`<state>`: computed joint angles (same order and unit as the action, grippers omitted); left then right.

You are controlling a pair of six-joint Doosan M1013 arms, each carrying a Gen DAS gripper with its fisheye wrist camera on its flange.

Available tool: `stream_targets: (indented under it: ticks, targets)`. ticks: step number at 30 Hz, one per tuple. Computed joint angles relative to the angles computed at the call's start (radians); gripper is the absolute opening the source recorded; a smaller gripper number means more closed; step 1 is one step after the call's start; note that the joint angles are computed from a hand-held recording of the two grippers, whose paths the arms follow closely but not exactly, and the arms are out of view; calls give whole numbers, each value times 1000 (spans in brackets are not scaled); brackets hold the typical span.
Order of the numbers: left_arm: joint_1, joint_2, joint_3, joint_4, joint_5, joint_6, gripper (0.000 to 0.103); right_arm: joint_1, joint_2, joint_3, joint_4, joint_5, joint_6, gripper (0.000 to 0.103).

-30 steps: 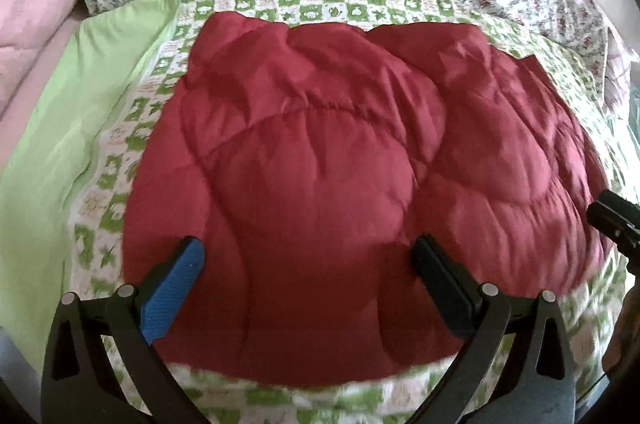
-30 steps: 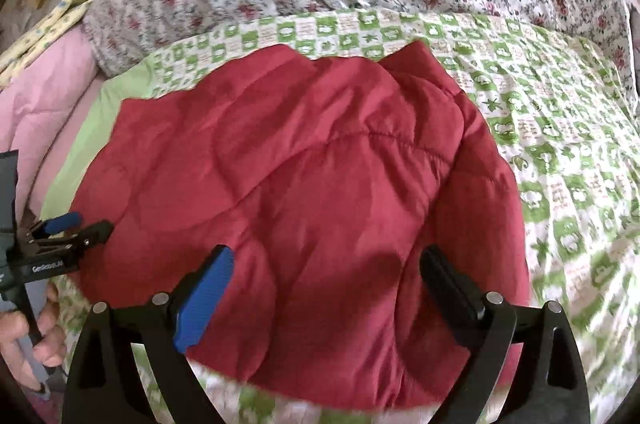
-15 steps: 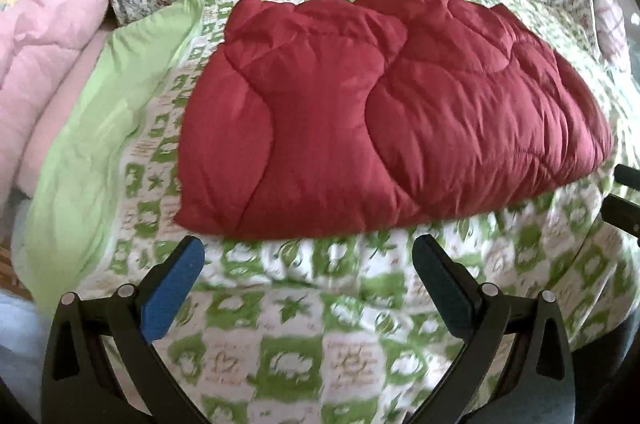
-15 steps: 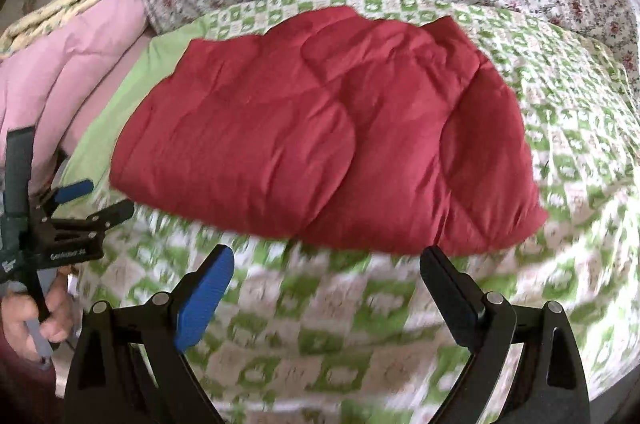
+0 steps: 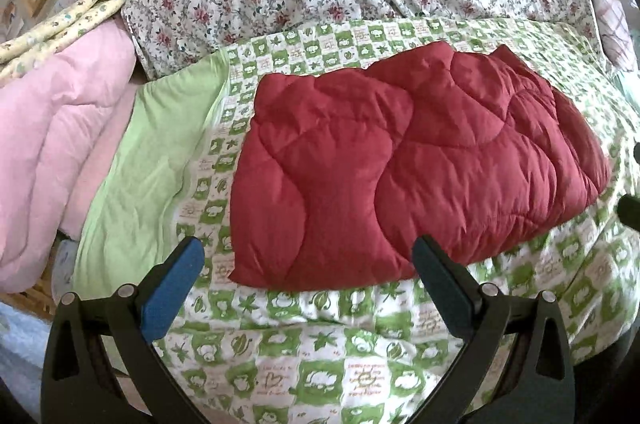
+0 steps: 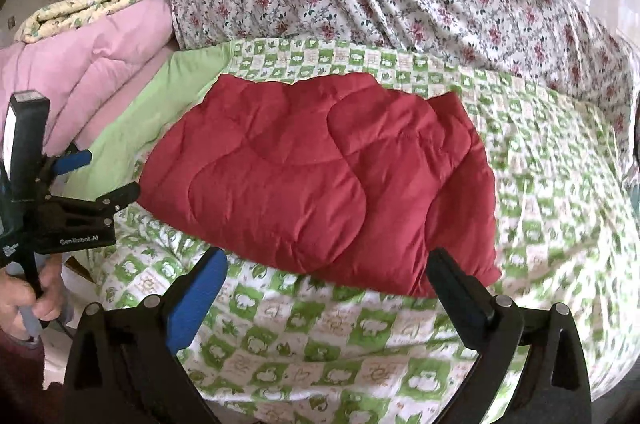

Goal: Fold large clothes

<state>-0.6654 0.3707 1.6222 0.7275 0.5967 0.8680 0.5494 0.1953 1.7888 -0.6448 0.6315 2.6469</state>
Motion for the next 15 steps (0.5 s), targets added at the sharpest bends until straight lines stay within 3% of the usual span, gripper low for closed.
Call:
stream_targets:
  ticks: [15]
  targets:
    - [9, 65, -71, -131, 24, 82, 103, -52, 81, -46, 163, -7, -133, 101]
